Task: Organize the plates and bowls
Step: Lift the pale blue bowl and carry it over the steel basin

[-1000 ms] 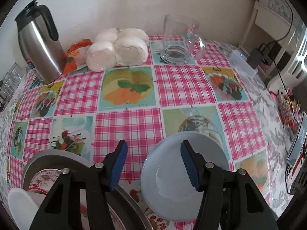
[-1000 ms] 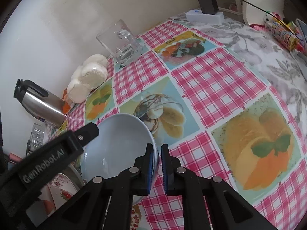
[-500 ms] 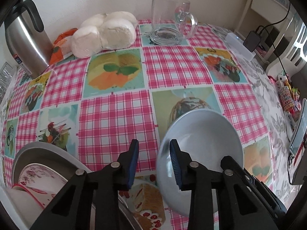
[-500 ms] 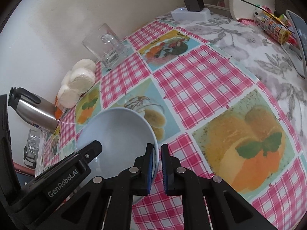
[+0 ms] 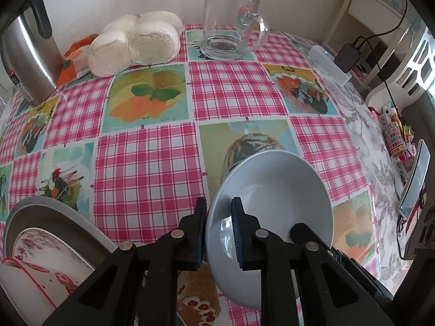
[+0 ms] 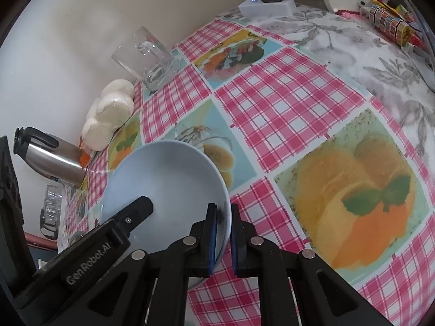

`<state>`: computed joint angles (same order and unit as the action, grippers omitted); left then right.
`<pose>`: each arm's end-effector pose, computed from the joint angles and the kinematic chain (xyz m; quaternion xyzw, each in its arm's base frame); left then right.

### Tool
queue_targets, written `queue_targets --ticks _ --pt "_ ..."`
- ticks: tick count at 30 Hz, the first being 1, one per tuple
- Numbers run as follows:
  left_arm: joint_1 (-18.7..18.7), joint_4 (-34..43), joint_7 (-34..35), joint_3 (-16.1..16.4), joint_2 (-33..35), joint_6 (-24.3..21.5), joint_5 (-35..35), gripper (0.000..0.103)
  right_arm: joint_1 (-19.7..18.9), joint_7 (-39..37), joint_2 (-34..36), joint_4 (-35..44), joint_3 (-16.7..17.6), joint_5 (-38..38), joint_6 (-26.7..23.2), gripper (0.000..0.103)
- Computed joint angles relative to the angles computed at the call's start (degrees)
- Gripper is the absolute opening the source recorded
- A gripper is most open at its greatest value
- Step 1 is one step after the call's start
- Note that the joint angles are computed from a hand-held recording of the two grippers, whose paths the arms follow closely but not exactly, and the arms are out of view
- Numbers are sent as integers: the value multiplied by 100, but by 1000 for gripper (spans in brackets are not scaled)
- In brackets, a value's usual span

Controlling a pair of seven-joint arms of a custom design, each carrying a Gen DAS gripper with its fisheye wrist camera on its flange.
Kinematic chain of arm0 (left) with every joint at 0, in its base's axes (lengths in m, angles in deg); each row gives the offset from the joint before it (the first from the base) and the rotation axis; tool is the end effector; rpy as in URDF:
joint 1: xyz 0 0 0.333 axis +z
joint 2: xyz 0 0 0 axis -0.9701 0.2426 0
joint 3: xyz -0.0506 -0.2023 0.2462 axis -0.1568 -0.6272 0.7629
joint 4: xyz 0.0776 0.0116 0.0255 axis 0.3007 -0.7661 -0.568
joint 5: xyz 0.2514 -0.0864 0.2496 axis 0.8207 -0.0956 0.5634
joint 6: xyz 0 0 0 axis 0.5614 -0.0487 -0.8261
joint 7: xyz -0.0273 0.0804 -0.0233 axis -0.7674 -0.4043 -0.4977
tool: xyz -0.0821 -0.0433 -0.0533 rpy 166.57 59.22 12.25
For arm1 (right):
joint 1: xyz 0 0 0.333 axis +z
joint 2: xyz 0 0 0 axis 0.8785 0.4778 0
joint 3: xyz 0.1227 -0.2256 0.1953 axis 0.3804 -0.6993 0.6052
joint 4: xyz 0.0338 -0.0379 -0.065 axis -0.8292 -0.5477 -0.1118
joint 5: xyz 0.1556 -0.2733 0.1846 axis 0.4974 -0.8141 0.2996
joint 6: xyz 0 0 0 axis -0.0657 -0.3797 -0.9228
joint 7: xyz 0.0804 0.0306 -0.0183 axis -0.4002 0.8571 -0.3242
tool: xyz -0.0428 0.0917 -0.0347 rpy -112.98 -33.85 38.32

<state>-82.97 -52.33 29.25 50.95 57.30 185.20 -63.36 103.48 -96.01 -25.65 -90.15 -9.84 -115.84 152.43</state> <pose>0.5641 -0.1629 0.3336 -0.5462 0.8176 -0.1779 0.0386 0.4615 0.4344 0.3008 -0.3819 0.8820 -0.0699 0.2673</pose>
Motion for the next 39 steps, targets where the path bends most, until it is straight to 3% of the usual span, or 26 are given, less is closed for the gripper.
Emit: queue_targets --ticks 8,16,28,39 --pt "229 36 376 -170 -107 -226 -649 19 8 51 -97 -55 -20 27 45 10" --pt "380 -84 1085 -230 -676 -320 -1554 19 111 172 -538 91 126 -510 -767 11" --pt "533 -159 1817 165 -1391 -611 -2531 19 227 -292 -489 1049 542 -878 -1760 13" --pt "945 -165 1953 563 -1593 -1055 -2912 19 626 -1419 340 2516 474 -402 -2076 13"
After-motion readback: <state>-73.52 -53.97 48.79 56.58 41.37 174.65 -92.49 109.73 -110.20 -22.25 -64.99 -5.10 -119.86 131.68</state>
